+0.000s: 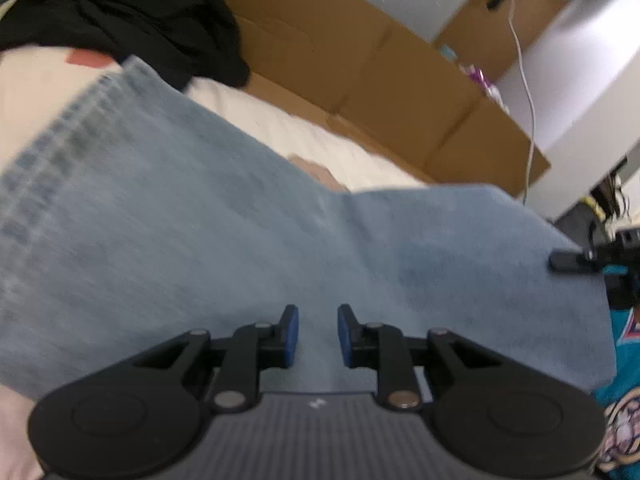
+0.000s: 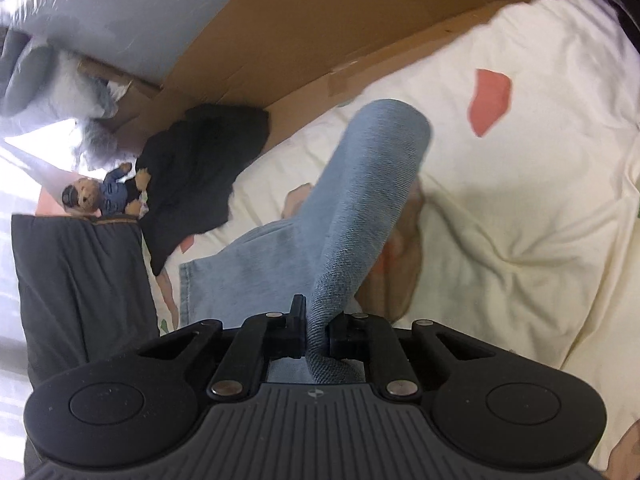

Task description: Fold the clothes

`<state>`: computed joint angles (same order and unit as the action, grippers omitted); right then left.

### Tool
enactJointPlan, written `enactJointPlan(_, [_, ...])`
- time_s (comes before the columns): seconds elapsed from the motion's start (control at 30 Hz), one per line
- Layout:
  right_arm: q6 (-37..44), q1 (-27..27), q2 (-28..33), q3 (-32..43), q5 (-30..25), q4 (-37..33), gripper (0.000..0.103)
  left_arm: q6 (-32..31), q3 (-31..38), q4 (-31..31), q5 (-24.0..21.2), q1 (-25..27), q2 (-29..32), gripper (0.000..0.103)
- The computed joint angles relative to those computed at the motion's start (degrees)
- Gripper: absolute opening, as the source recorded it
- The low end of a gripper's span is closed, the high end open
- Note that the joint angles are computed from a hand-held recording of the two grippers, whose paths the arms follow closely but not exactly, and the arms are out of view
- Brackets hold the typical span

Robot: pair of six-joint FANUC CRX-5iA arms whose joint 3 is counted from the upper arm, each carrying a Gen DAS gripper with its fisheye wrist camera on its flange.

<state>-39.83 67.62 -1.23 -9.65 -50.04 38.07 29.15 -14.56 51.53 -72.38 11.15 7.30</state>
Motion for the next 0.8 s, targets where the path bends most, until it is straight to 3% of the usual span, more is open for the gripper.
enactJointPlan(0.17, [10.7,-0.5,5.7,13.0,-9.5,-9.1,0.007,-1.2,0.3,2.2,1.8,1.4,-0.3,0.022])
enactJointPlan(0.4, [24.5,-2.5,14.7,31.8,-21.5,-15.6,0.007,-1.4,-0.1,5.4,4.8,3.9,-1.6,0.022])
enactJointPlan(0.53, [30.9,-3.5,21.6,45.0,-28.6,-17.9,0.007,-4.1,-1.0,11.8,3.7,5.7,-2.2,0.026])
enactJointPlan(0.67, [36.1,-4.4,29.6,59.2,-35.8,-19.6,0.007,-3.7,-1.5,9.5,9.8,6.1,-3.8,0.027])
enactJointPlan(0.8, [40.3,-5.4,38.4,74.7,-43.4,-20.8,0.007,-2.8,-0.7,8.2,11.8,7.6,-3.9,0.028])
